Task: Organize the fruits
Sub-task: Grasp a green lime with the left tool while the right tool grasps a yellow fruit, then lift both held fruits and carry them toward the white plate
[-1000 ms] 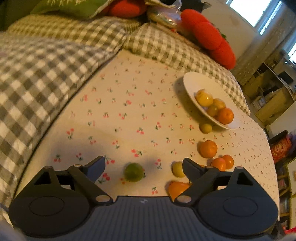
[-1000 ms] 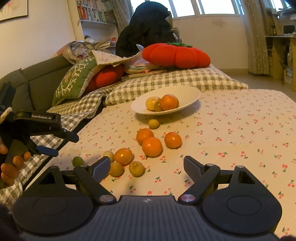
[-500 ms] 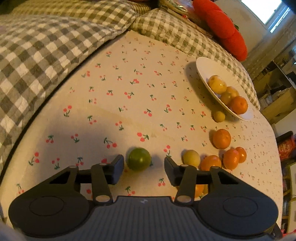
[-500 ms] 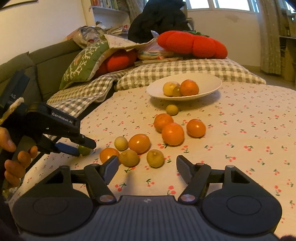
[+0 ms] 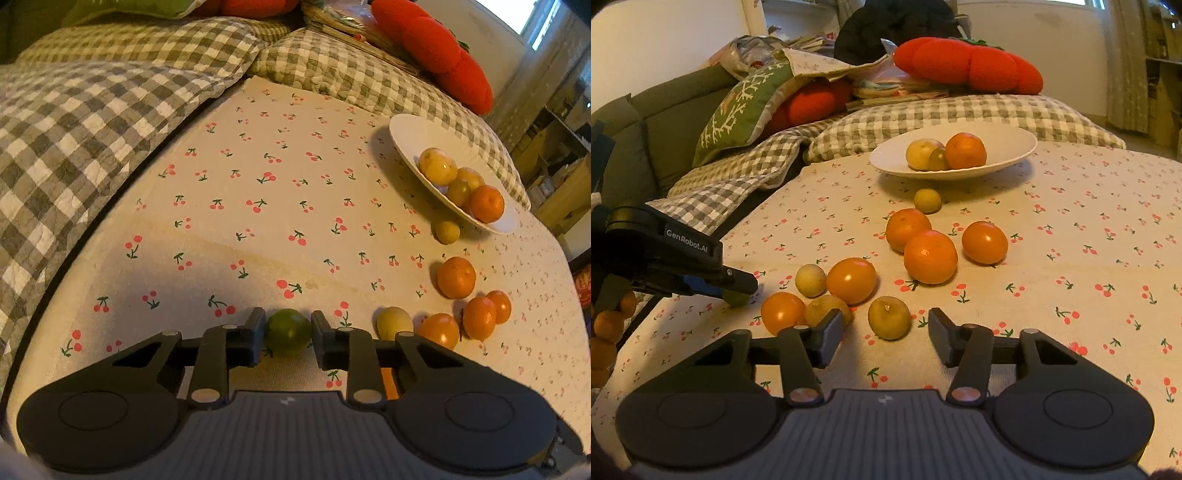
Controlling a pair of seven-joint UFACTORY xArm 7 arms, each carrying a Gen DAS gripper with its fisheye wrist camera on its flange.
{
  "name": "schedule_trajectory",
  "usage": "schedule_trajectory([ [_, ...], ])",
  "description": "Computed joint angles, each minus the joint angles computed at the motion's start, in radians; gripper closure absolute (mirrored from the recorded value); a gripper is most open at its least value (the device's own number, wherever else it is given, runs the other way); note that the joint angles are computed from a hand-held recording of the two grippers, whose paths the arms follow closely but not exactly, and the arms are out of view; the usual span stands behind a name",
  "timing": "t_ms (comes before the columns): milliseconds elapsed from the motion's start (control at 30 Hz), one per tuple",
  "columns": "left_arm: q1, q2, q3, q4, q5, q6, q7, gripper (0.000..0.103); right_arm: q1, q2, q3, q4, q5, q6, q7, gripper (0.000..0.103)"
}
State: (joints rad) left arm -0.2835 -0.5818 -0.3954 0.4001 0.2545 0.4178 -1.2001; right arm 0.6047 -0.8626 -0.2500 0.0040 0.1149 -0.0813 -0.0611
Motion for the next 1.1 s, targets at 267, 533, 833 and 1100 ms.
schedule_trajectory([
  [267, -0.012, 0.001, 0.006, 0.002, -0.003, 0.003, 0.009, 0.085, -0.023, 0.028, 0.043, 0.005, -0.015, -0.018, 0.013, 0.081],
  [533, -0.011, -0.002, -0.017, 0.017, 0.016, 0.018, 0.015, 0.085, -0.014, -0.003, 0.008, -0.015, -0.015, -0.034, 0.041, 0.081],
  [833, -0.002, 0.004, -0.045, 0.035, 0.065, 0.029, 0.001, 0.085, 0.046, 0.002, -0.066, -0.028, -0.022, -0.086, 0.073, 0.081],
  [1100, 0.01, 0.021, -0.069, 0.056, 0.115, 0.038, -0.012, 0.085, 0.088, -0.009, -0.133, -0.03, -0.022, -0.087, 0.078, 0.081],
])
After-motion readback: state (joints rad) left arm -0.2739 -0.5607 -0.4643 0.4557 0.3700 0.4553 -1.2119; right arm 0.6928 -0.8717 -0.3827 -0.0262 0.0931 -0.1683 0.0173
